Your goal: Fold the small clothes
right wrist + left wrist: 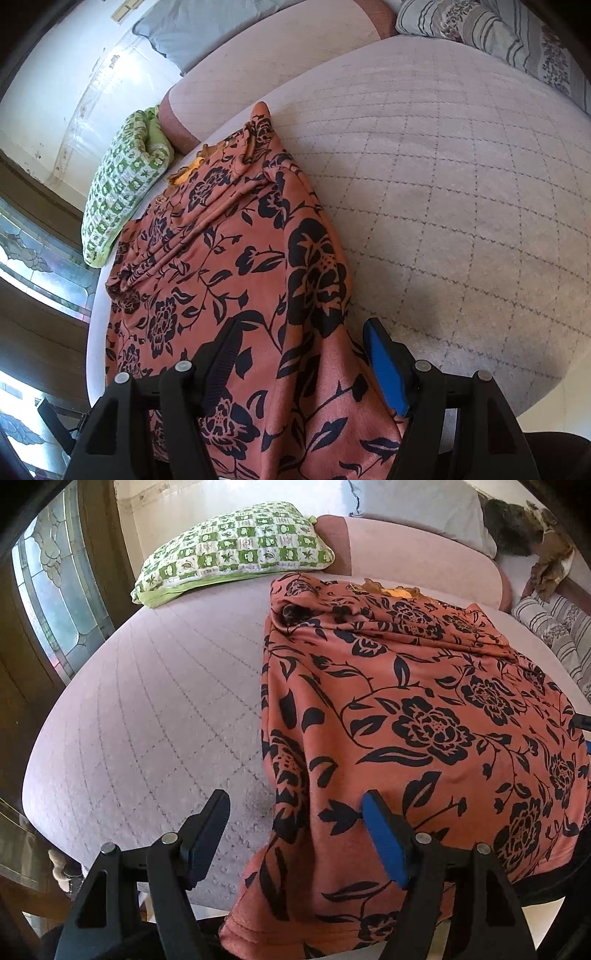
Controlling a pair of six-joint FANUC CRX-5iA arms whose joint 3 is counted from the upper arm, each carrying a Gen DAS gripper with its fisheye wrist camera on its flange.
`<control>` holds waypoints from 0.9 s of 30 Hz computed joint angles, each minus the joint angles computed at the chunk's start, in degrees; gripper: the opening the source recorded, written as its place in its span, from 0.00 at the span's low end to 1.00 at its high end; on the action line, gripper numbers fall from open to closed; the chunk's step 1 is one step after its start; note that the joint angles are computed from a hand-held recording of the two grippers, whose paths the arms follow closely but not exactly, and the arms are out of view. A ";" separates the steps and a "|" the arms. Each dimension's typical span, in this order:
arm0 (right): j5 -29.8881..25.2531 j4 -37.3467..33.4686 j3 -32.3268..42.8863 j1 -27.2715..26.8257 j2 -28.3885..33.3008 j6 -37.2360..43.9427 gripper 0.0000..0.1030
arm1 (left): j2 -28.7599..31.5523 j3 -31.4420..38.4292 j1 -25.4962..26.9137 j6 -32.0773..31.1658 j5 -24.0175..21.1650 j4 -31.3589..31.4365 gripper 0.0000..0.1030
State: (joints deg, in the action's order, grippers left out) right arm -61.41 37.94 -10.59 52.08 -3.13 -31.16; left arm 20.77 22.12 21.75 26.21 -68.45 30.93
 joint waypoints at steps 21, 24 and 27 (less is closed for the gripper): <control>23.54 -2.82 -12.27 -0.64 -9.45 -3.71 0.22 | 10.99 13.94 2.27 5.99 -23.69 7.86 0.20; 22.05 -2.99 -9.87 -0.36 -7.63 1.03 0.14 | 11.34 14.07 2.49 5.56 -23.95 9.58 0.17; 23.99 -1.03 -10.06 -0.87 -7.11 0.91 0.14 | 10.38 13.51 2.08 4.62 -22.13 7.15 0.20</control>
State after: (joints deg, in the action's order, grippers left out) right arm -37.42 36.91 -20.65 51.22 -10.24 -30.25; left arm 31.15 35.63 23.83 30.84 -90.58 38.08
